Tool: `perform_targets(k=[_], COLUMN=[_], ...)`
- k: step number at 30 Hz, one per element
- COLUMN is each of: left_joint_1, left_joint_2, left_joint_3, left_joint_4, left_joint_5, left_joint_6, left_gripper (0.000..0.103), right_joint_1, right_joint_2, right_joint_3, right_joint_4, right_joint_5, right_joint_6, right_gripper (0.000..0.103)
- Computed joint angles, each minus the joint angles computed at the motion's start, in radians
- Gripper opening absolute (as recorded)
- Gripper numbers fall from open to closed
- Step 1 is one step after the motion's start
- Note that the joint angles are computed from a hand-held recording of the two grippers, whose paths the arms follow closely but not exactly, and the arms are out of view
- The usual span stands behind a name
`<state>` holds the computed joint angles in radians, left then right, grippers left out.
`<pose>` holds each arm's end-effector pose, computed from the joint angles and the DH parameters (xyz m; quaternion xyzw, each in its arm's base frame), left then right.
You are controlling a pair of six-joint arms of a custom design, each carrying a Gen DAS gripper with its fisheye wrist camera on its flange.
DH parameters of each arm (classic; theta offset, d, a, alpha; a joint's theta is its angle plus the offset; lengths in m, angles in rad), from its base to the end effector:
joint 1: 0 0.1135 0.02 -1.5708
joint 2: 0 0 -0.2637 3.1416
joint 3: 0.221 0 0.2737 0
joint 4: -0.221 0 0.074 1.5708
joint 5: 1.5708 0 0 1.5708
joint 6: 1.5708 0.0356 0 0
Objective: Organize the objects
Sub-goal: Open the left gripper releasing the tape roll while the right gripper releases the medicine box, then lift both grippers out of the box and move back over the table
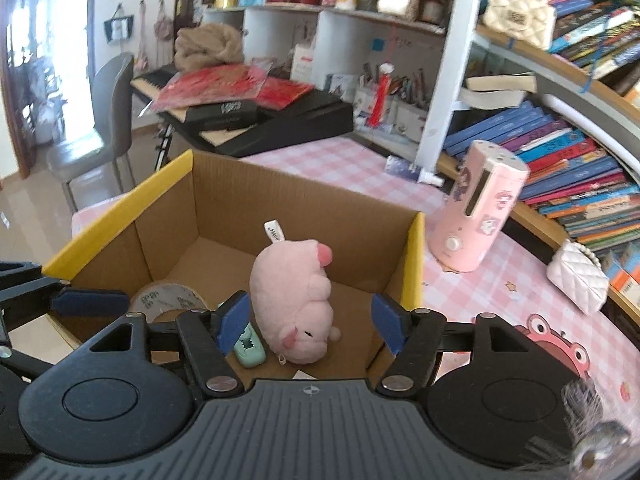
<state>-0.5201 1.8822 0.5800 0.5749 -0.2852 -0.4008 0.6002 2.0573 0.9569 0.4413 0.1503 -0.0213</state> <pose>0.2742 -0.1455 0.0511 -0.0042 0.9050 -0.0639 0.4206 0.3365 0.2239 0.0689 -0.2423 0.8626 0.0607 0.4400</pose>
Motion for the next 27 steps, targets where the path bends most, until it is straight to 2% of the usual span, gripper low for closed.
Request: perform_targets(k=[11,16,27], left_joint_1=[-0.088,-0.125,-0.247], left_joint_2=[-0.137,-0.195,-0.291], left_joint_3=[-0.170,-0.235,-0.333], left_joint_4=[0.102,0.079,-0.032], left_joint_5=[-0.103,-0.121,-0.188], left_joint_6=[0.009,-0.032,-0.130], left_gripper=[0.082,0.083,0.083], right_joint_1=[0.067,0.113,0.236], right_joint_2=[-0.146,-0.196,-0.272], right_joint_3=[-0.229,-0.321,-0.471], right_joint_4=[0.144,0.184,0.140], right_joint_5=[0.130,0.199,0.337], right_joint_6=[0.104,0.159,0.342], right_gripper=[0.068,0.073,0.078])
